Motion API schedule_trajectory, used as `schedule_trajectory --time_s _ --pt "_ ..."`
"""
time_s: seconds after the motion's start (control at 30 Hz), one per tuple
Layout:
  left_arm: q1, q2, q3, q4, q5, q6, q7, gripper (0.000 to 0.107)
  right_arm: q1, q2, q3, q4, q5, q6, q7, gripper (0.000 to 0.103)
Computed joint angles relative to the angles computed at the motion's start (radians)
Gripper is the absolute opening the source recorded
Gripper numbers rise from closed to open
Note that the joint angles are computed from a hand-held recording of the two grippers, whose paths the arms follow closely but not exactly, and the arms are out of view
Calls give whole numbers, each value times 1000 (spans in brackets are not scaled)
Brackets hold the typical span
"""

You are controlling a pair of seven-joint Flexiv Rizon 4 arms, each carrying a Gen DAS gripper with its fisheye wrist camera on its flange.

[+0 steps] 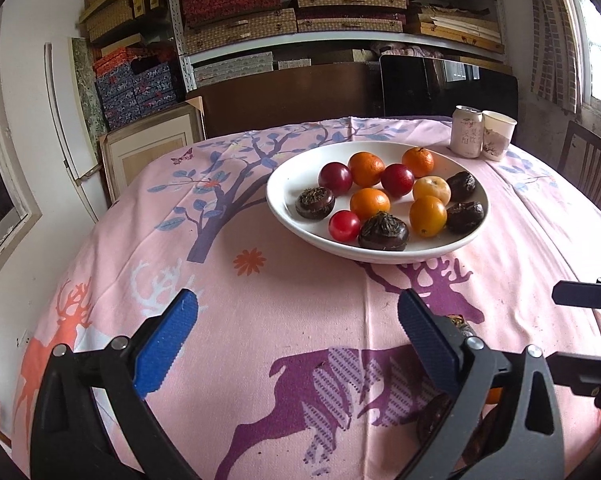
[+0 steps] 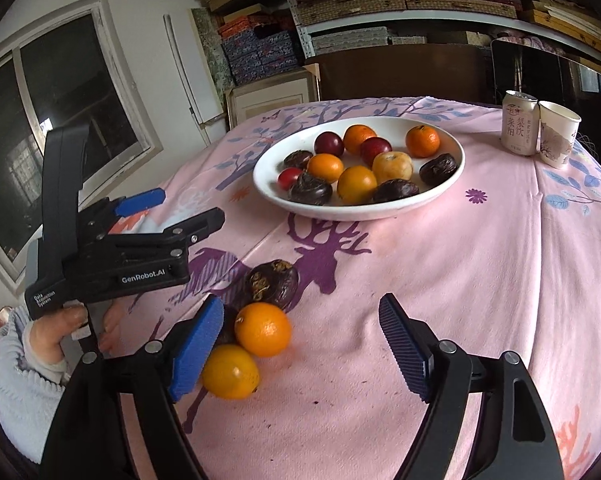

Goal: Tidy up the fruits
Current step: 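Grasp a large orange with the right tool while the left tool moves to the brown fruits, then grasp a brown knobbly fruit with the left tool while the right tool holds the orange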

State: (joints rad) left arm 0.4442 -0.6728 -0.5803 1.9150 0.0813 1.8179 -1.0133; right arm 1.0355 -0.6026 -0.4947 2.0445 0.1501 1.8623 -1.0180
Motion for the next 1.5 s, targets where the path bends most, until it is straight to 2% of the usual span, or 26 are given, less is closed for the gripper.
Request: schedule_trajectory --time_s 0.17,0.4,0.53,0.63,0.7,0.87,0.93,1.0,1.03,1.13,1.2,1.23,1.27,1.3,1.33,1.5 --pt "9 5 -3 15 15 18 -9 98 -43 22 73 13 -24 8 -18 81" --pt "16 7 -6 14 20 11 -17 98 -95 49 149 21 -80 -40 -22 81" --pt "17 7 -6 14 22 12 -15 98 -159 60 219 18 -138 -70 -11 80" --pt "17 8 -5 13 21 7 -13 98 -181 63 244 17 -179 -78 -11 73" --pt "12 8 -1 11 18 4 -10 98 -196 65 262 15 -199 -87 -9 65" --pt "12 4 -7 9 12 -6 2 98 -275 64 342 -2 -254 -119 8 51" --pt "17 2 -15 9 12 -13 11 98 -323 63 396 -14 -285 -148 10 49" --pt "26 -1 -30 11 13 -23 25 98 -320 63 392 -19 -313 -173 25 48" --pt "26 -2 -32 12 12 -26 33 98 -319 64 389 -18 -322 -173 35 49" --pt "6 0 -14 12 4 -31 52 98 -382 52 451 -33 -333 -158 52 49" --pt "-5 0 -6 9 -6 -44 66 98 -375 52 440 -29 -335 -151 68 39" --pt "-6 -1 -8 8 -11 -53 73 98 -379 52 440 -26 -335 -145 78 38" --pt "-5 -1 -11 8 -18 -62 81 98 -410 48 472 -28 -334 -134 75 38" --pt "-1 -2 -19 8 -25 -73 90 98 -414 48 474 -26 -330 -128 75 38" --pt "8 -5 -34 9 -32 -89 103 98 -389 55 444 -15 -331 -123 81 38" --pt "41 -13 -106 25 -67 -173 209 98 -132 78 144 67 -242 -83 118 38"
